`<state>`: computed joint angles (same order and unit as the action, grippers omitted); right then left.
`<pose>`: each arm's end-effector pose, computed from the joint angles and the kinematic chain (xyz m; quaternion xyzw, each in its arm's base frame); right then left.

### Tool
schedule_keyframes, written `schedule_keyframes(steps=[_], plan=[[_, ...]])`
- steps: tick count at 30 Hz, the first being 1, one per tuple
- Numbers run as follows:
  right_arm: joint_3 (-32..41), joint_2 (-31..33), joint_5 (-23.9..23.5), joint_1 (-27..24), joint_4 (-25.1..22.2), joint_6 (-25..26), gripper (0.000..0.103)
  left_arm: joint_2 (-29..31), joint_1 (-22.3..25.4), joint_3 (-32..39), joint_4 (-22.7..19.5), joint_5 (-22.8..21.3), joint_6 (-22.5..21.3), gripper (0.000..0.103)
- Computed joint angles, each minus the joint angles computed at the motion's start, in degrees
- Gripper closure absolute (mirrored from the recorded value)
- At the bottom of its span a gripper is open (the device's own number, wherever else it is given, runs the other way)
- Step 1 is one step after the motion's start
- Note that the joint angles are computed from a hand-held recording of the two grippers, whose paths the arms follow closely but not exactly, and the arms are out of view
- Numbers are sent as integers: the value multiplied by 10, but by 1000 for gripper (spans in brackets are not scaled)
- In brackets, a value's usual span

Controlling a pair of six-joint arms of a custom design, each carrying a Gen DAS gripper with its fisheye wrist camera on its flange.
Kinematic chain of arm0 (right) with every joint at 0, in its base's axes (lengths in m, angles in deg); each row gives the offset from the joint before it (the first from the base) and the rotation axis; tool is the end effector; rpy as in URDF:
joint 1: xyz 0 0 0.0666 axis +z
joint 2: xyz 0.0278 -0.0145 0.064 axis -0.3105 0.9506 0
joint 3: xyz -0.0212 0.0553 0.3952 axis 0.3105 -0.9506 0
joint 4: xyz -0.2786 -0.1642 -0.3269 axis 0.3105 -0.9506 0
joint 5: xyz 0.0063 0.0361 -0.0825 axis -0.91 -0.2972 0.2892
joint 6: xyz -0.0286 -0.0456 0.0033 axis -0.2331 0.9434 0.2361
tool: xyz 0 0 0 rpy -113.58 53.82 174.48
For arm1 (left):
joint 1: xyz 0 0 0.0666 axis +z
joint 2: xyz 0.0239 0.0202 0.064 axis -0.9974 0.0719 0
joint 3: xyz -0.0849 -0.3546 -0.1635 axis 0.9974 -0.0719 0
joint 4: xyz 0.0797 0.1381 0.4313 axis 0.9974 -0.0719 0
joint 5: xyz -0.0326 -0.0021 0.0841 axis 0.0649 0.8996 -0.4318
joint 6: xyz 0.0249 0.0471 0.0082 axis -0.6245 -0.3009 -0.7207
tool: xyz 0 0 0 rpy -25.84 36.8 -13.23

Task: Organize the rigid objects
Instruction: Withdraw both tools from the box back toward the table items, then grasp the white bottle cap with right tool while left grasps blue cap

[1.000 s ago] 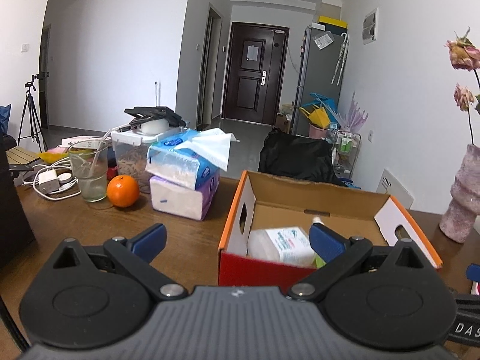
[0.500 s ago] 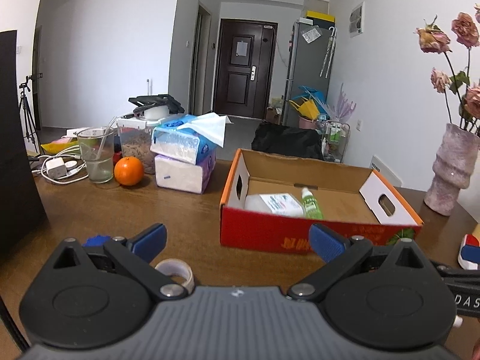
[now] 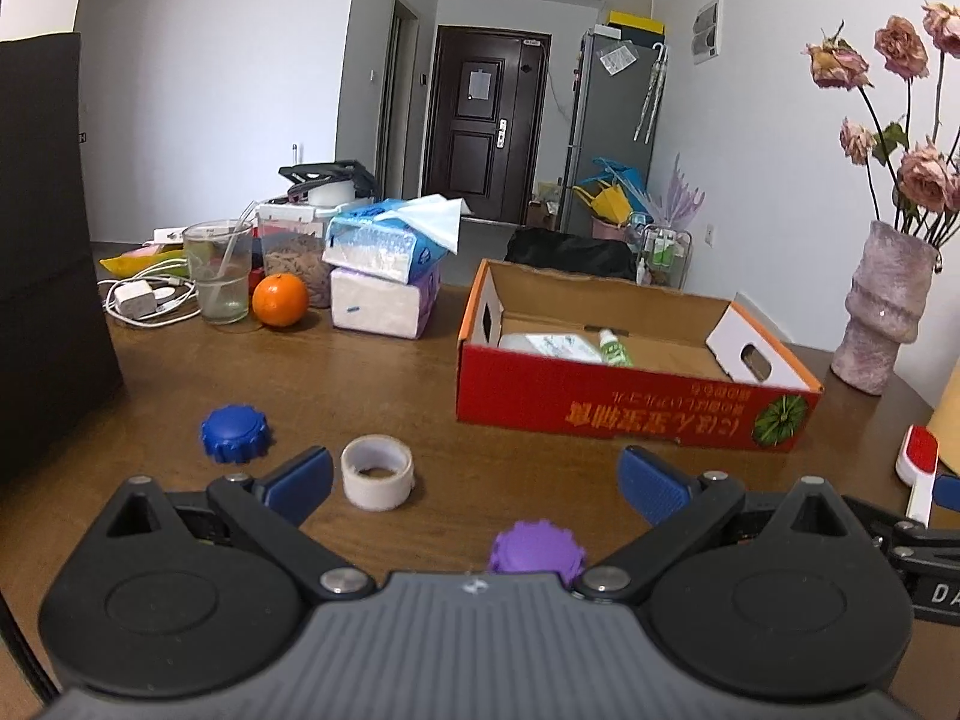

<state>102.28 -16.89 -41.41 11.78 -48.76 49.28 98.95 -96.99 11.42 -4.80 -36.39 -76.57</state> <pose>0.3803 0.1947 0.3299 0.0906 0.8584 -0.0386 0.5034 0.4416 -0.0875 0.3353 0.0473 0.8555 -0.0771 0.5099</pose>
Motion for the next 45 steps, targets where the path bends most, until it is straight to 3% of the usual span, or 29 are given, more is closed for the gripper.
schedule_keyframes(steps=[14, 19, 25, 36, 45], plan=[[-49, -61, 37, 36, -60, -51, 0, -60, 43, -45, -33, 32, -34, 0], [-64, -83, 29, 38, -82, -70, 0, -74, 66, -55, -47, 41, -44, 0], [-70, -84, 37, 50, -85, -83, 0, -89, 92, -62, -60, 56, -49, 0], [-19, 22, 11, 31, -44, -45, 9, -74, 116, -56, -64, 63, -57, 0], [52, 124, 7, 11, -58, -55, 27, -53, 143, -47, -58, 68, -57, 0]])
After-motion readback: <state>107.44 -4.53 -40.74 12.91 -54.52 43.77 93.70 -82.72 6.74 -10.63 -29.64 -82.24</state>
